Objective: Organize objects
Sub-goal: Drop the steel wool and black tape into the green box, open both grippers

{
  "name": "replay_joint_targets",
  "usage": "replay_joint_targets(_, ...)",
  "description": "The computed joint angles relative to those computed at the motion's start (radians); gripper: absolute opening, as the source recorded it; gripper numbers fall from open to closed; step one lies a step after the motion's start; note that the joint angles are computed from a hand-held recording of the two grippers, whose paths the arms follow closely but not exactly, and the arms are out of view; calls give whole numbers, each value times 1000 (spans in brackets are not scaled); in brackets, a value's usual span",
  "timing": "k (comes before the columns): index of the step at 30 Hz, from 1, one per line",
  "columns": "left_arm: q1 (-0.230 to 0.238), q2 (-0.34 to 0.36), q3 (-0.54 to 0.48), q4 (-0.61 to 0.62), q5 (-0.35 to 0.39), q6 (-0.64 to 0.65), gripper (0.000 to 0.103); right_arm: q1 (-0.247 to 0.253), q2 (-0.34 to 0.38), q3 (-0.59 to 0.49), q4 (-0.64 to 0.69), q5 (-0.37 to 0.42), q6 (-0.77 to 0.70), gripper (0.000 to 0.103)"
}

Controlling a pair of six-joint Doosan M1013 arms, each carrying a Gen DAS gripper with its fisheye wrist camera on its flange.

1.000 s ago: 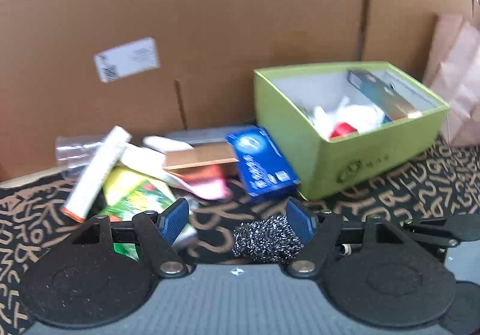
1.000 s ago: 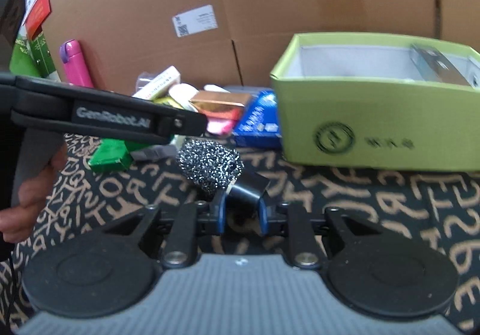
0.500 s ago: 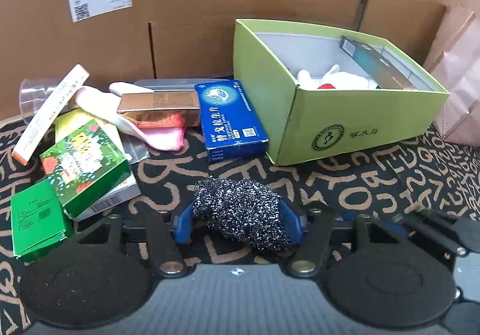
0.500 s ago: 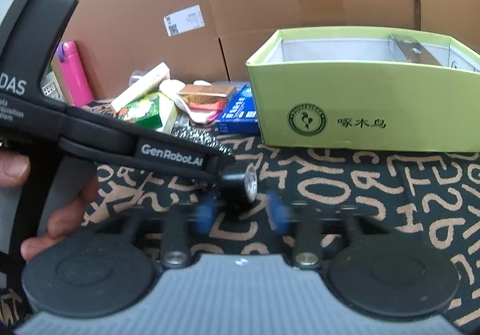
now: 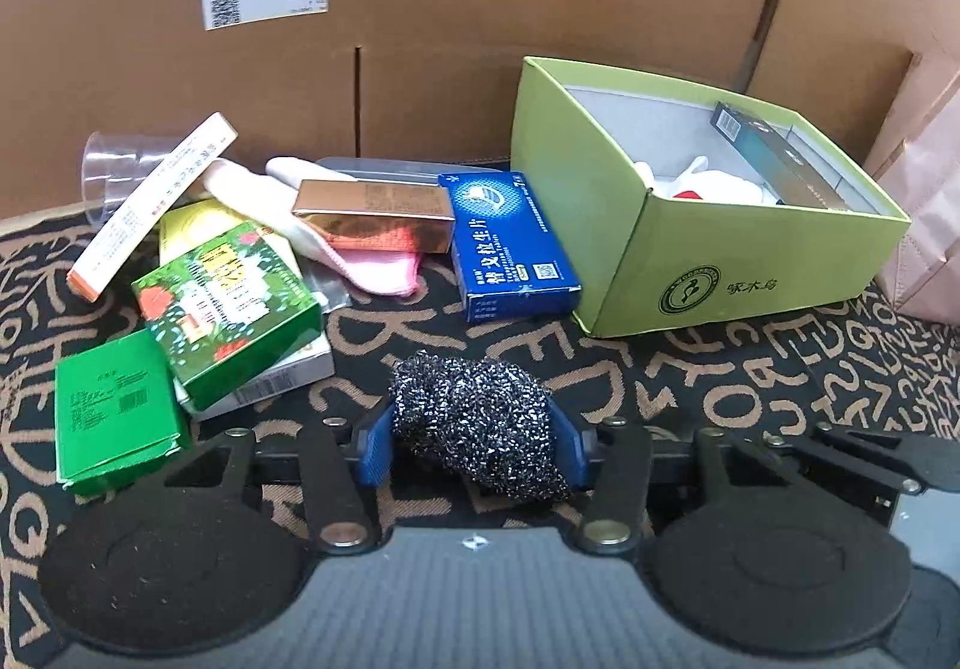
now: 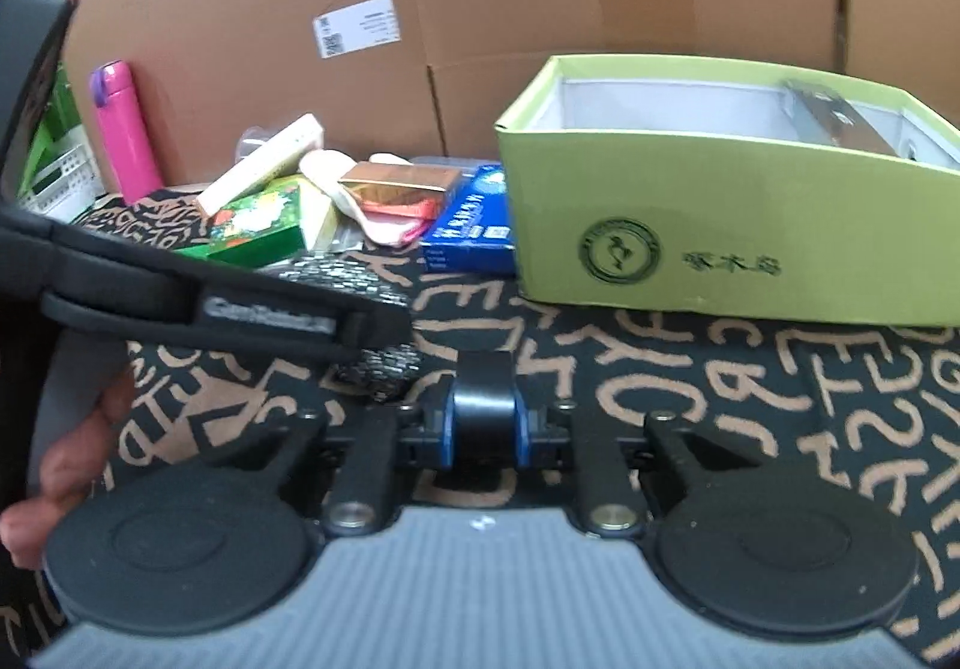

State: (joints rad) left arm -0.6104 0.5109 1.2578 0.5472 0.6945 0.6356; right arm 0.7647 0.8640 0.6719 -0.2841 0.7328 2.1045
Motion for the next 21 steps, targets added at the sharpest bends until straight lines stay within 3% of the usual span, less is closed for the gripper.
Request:
replay_joint_targets(7, -28, -31, 12, 94, 2, -42, 54, -7, -82, 122, -57, -77, 106, 18)
replay_joint_targets(12, -55, -12, -74, 179, 0, -52, 54, -21, -130, 146, -238, -124, 261, 18)
replay_joint_targets(16, -58, 50, -211, 198, -6, -27, 54, -43, -120, 75, -371, -94, 349, 18)
replay_joint_targets(21, -49, 171, -415, 151, 56, 38, 54, -80, -29, -121, -316, 4, 254, 18)
